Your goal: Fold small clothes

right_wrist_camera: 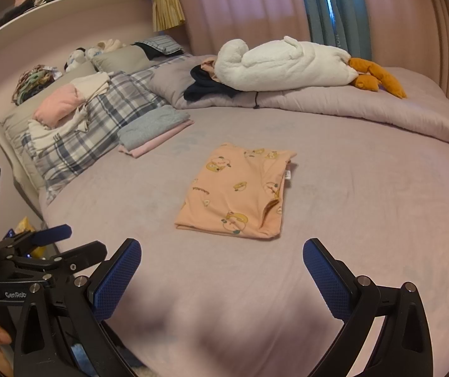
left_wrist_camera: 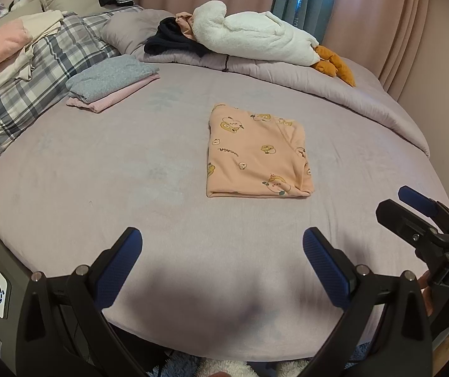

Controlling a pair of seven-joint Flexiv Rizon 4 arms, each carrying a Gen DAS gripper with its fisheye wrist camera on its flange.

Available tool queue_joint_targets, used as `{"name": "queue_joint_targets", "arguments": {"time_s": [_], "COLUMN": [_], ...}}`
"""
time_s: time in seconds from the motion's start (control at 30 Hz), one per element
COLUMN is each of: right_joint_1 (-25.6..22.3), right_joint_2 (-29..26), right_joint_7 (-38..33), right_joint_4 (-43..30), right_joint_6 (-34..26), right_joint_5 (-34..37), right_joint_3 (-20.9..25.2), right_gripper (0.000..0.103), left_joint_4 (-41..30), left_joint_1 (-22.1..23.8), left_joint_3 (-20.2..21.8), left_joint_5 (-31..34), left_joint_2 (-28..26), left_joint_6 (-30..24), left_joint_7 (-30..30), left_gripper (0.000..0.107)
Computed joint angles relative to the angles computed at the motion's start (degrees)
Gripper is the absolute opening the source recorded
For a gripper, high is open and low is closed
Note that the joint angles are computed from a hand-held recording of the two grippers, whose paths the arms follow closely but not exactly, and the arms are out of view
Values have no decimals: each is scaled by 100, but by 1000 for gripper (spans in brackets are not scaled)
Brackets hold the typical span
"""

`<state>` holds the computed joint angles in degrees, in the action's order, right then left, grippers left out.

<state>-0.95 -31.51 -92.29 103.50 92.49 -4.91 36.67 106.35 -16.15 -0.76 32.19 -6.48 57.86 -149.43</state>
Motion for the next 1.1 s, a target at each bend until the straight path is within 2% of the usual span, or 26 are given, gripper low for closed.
{"name": "queue_joint_targets", "arguments": {"time_s": [1.1], "right_joint_1": [52], "right_joint_2": [24], "right_joint_7": [-127], "right_joint_4": [-35], "right_joint_6": [-68], "right_joint_5": [166], "right_joint_3": [-33], "right_gripper": [102], "left_joint_4": [122], "left_joint_1": [80], "left_joint_3": [12], "left_joint_5": [-195], "left_joint_2": [-3], "left_joint_6": [115], "left_joint_7": [191], "left_gripper": [102]}}
